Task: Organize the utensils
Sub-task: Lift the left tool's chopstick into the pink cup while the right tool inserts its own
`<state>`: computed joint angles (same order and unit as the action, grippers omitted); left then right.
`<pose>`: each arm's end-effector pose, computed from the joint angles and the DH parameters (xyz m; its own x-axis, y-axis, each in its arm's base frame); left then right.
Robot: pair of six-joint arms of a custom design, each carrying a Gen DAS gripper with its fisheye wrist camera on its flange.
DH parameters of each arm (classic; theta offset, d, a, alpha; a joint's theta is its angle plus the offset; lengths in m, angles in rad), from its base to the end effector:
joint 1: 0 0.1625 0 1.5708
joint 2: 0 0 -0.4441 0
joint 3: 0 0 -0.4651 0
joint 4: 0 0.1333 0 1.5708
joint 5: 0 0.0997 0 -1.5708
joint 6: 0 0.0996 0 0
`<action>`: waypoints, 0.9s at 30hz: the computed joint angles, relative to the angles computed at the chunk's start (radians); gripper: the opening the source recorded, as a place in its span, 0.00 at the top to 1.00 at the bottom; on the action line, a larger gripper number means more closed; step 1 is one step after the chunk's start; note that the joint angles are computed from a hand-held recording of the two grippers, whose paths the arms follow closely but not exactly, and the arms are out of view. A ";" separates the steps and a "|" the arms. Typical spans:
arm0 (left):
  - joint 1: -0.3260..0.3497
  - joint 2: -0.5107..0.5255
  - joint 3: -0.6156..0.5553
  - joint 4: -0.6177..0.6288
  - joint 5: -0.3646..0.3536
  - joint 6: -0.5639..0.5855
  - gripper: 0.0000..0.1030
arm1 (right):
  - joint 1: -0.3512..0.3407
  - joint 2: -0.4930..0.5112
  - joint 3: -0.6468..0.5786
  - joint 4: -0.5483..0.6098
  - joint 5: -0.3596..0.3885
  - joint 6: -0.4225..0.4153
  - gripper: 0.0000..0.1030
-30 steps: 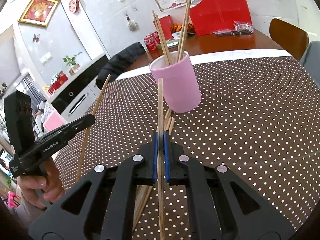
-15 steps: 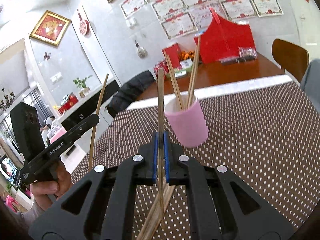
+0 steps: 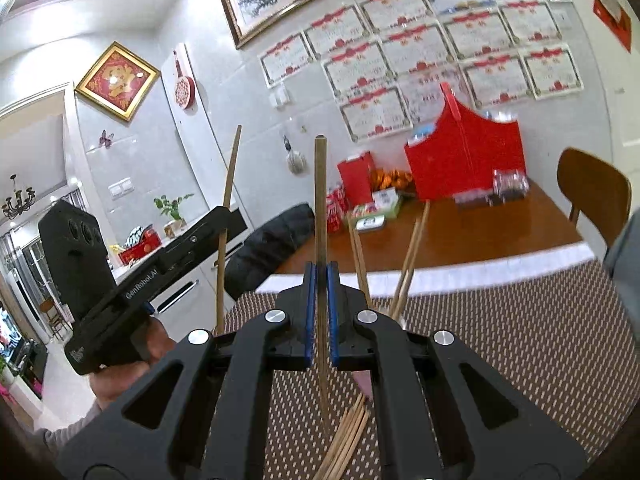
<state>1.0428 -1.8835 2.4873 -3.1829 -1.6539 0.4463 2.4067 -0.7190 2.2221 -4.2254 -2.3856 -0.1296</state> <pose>-0.0851 -0.3942 0.3524 -0.6286 0.7064 -0.3252 0.5987 0.1727 -0.7822 0.3885 -0.2691 0.0542 -0.9060 -0.0981 0.4118 -0.4227 0.2625 -0.8674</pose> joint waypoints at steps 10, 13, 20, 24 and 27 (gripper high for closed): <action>-0.005 0.250 -0.077 -0.237 -0.083 -0.022 0.95 | -0.037 -0.098 -0.067 0.048 0.029 -0.152 0.94; 0.019 0.315 -0.095 -0.271 -0.094 -0.025 0.95 | -0.062 -0.108 -0.077 0.064 0.039 -0.168 0.94; 0.072 0.449 -0.113 -0.335 -0.082 -0.008 0.95 | -0.149 -0.101 -0.067 0.094 0.084 -0.148 0.94; 0.094 0.487 -0.109 -0.348 -0.065 0.015 0.95 | -0.195 -0.070 -0.061 0.115 0.094 -0.120 0.94; 0.112 0.498 -0.100 -0.349 -0.037 0.014 0.95 | -0.219 -0.057 -0.052 0.145 0.098 -0.080 0.94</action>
